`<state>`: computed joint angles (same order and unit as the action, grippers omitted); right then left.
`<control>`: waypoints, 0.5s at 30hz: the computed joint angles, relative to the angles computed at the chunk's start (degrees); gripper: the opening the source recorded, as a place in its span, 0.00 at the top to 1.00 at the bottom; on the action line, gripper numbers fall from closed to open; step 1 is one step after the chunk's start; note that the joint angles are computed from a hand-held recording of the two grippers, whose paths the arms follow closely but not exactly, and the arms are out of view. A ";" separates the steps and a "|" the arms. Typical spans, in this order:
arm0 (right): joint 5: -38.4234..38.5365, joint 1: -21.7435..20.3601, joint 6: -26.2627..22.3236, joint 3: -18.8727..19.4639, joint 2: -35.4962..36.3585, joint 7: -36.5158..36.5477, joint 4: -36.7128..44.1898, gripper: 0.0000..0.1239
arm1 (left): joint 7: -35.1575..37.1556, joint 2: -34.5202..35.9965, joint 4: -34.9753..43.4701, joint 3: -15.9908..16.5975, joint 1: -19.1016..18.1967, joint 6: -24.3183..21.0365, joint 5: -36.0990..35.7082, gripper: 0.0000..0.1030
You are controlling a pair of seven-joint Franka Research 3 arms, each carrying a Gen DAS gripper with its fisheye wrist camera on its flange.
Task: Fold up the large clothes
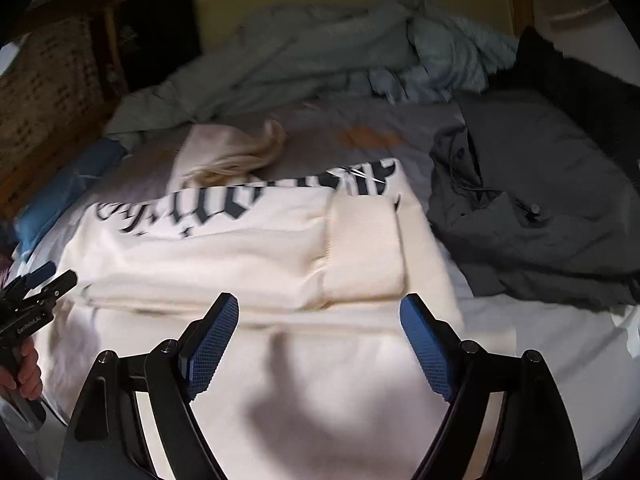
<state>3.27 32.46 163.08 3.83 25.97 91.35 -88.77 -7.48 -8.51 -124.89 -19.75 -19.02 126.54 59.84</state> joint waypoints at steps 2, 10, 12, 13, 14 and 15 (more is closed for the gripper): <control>0.64 -0.12 4.48 1.01 -3.85 -0.99 -7.00 0.32 | -2.52 -0.15 -0.34 -1.51 -1.02 -1.20 1.58 0.23; -6.11 7.16 12.82 -6.02 -10.20 7.26 -19.33 0.32 | -9.04 1.51 0.01 -3.67 -5.01 -6.78 5.28 0.17; -9.92 9.56 14.26 -9.09 -10.28 10.60 -19.75 0.32 | -9.94 1.13 -0.27 -3.39 -5.51 -6.77 6.17 0.13; -11.99 11.23 15.14 -11.13 -10.50 12.68 -20.22 0.32 | -10.75 0.79 -0.61 -3.39 -5.71 -6.78 6.60 0.11; -13.34 12.16 16.07 -12.27 -10.84 14.06 -20.90 0.32 | -11.86 0.45 -0.92 -3.54 -5.92 -7.18 7.02 0.06; -13.72 11.97 16.70 -12.15 -11.19 14.33 -21.50 0.32 | -12.84 0.60 -0.85 -3.90 -6.24 -8.25 6.84 0.03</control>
<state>-10.45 44.43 179.79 -8.32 14.78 105.68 -110.27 -20.31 -7.90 -125.74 -23.66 -25.26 118.29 66.68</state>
